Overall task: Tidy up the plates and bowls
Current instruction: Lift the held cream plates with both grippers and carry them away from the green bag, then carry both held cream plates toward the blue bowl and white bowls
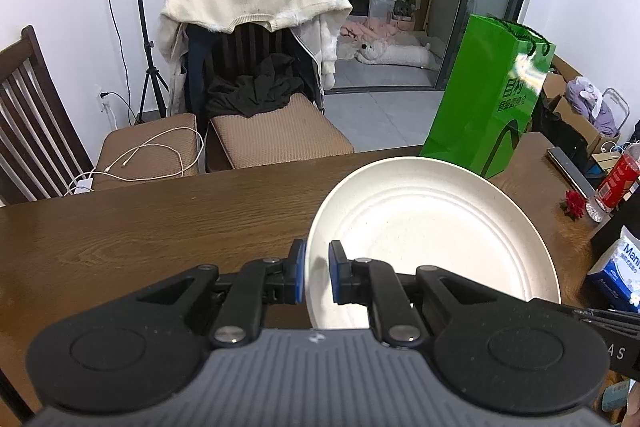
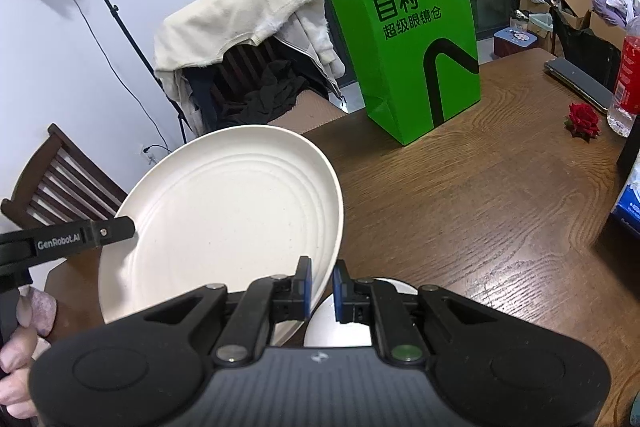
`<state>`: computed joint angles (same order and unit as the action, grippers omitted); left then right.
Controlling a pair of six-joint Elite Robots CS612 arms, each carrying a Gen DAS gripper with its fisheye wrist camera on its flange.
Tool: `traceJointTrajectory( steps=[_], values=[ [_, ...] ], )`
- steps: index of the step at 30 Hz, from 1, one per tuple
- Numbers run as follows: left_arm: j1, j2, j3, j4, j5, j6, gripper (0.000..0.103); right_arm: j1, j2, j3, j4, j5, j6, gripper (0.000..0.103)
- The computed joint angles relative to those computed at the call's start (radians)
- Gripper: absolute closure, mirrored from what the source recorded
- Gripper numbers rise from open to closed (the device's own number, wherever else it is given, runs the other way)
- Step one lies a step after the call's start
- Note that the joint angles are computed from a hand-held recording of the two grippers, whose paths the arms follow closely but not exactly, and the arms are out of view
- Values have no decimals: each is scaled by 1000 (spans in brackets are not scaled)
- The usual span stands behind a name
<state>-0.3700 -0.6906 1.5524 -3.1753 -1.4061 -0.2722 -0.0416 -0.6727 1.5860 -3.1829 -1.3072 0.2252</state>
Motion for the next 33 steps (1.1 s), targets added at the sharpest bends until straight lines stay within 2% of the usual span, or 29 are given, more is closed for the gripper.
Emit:
traceJointTrajectory(
  steps=[20,33],
  values=[
    [-10,-110,196,-119,25,-41,90,16,-94,157,-89,15,-18,93],
    [-25,-174,322,-193,58,-77,90,18,-144,260,-148,51,-44,93]
  ],
)
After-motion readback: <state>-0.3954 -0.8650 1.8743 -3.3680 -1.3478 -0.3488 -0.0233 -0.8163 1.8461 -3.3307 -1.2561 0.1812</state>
